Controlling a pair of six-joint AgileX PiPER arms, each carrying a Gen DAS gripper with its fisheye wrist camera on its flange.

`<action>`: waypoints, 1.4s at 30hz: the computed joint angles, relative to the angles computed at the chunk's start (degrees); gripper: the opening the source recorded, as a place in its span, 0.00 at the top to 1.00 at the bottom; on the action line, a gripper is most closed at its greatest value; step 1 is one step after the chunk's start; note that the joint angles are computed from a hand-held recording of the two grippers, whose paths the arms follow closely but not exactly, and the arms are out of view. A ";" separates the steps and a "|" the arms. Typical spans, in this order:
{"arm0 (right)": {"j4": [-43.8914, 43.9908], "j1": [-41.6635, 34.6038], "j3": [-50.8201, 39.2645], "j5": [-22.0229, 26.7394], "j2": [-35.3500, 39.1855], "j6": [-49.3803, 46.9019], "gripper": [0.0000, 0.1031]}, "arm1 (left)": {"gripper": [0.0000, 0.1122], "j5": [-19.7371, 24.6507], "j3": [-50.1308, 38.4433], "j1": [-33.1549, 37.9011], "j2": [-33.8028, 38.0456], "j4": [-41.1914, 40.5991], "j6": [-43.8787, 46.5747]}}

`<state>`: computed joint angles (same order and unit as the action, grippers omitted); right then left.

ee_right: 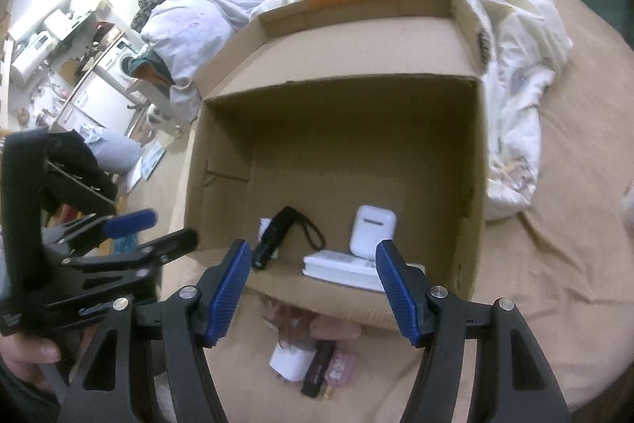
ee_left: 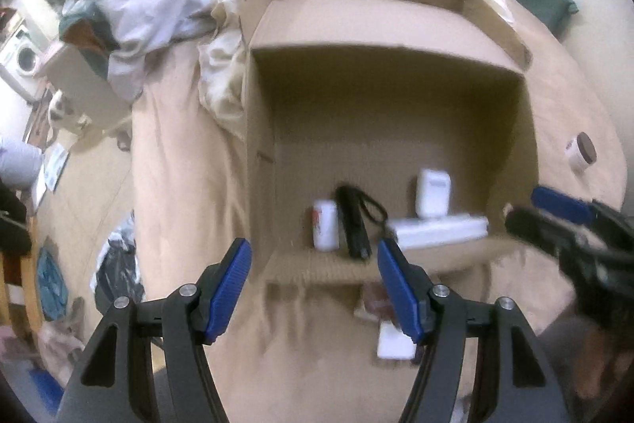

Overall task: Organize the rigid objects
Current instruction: 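Withdraw both open tools from the box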

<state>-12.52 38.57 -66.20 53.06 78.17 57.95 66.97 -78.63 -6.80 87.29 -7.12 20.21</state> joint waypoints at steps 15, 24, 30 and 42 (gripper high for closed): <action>-3.78 7.79 11.36 1.22 -7.99 17.90 0.33 | 0.44 -7.84 14.45 2.79 -5.70 -0.32 5.18; -0.75 7.08 14.21 -1.50 -5.59 16.89 0.33 | 0.44 -8.67 14.71 3.18 -5.64 0.30 3.01; 5.17 4.12 17.53 -6.76 -5.92 14.41 0.33 | 0.44 -7.50 12.38 5.71 -2.93 -0.79 0.19; 25.27 -0.60 11.36 -14.15 7.60 -2.69 0.33 | 0.44 -5.30 8.18 8.38 -2.24 -4.78 0.01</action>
<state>12.75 37.97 -54.83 38.91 85.77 55.26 61.67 -70.45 1.58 85.05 -11.90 20.21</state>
